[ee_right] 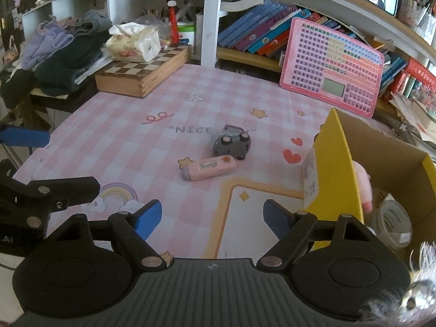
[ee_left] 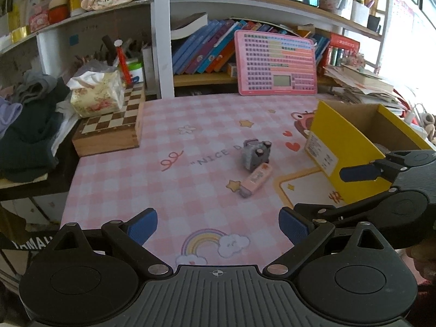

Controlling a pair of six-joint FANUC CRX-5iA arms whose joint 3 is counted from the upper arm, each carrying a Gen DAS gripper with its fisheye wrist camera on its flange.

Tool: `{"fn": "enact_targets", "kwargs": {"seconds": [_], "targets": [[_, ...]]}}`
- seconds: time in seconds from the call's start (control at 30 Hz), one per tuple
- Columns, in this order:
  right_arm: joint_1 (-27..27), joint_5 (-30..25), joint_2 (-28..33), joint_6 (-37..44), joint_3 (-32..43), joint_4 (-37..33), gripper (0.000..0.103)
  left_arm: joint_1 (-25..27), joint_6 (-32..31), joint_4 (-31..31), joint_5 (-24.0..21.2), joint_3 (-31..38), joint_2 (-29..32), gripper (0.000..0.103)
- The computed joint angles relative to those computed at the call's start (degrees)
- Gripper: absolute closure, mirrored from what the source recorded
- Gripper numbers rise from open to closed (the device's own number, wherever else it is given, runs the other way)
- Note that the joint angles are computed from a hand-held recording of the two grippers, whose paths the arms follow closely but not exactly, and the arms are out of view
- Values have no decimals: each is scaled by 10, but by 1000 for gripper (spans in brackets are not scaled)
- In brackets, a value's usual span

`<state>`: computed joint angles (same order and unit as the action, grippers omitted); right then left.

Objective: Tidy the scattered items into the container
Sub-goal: 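Grasp the grey toy car with the left tool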

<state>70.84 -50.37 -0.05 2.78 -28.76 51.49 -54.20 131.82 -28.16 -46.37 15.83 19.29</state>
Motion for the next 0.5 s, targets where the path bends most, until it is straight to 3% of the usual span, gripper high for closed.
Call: {"fn": "enact_targets", "kwargs": {"seconds": [0.5], "targets": [[-85, 64, 69, -9, 47, -20, 26, 40, -58, 30, -11, 85, 77, 6]]}}
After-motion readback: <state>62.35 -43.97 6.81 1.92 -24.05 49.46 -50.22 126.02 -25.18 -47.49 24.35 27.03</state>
